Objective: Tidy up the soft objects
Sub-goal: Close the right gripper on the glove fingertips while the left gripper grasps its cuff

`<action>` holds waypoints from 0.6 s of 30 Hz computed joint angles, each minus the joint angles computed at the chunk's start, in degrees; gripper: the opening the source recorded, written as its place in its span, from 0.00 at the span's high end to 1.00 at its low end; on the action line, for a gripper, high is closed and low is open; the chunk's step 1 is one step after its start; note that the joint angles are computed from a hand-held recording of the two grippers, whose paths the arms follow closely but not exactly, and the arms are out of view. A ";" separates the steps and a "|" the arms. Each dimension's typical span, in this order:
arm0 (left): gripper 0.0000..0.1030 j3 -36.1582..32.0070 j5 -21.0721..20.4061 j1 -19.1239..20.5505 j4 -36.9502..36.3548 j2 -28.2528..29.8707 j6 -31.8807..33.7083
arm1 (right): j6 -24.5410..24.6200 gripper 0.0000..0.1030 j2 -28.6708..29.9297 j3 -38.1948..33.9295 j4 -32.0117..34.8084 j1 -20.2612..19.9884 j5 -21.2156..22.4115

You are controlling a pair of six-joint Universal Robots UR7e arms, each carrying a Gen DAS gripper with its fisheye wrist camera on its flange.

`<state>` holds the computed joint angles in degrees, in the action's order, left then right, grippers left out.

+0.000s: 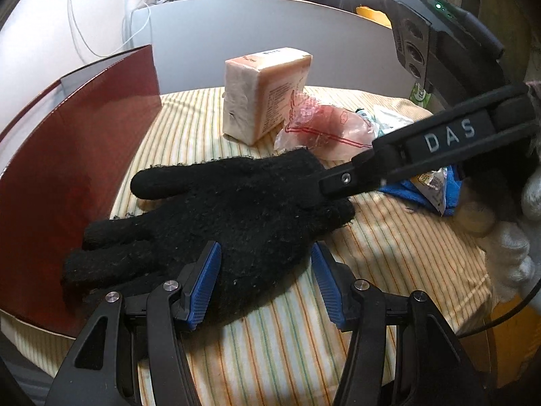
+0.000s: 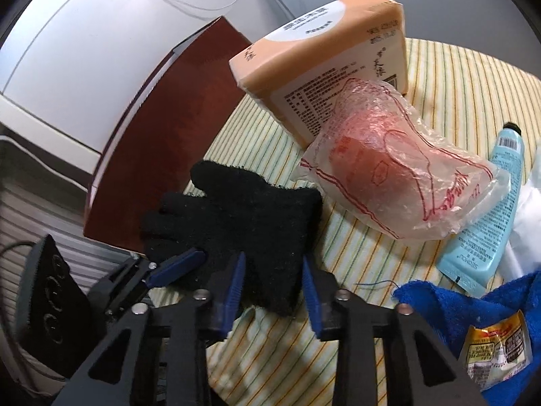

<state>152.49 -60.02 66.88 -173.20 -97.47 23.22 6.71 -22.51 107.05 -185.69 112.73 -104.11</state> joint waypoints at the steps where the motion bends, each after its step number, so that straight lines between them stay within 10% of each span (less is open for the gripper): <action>1: 0.47 0.12 -0.11 0.00 -0.33 0.21 0.38 | 0.16 0.81 -0.16 0.18 -0.21 -0.09 0.19; 10: 0.47 1.99 1.74 -0.91 -5.82 2.26 1.53 | 0.15 0.94 -0.21 0.39 -1.12 0.94 2.29; 18: 0.86 1.65 2.33 -0.70 -5.84 1.04 -0.89 | 0.76 0.94 -1.36 1.63 -2.01 2.22 5.73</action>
<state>154.13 -57.69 66.18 -179.05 -96.43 22.33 7.47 -23.87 108.68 -187.70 114.96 -98.38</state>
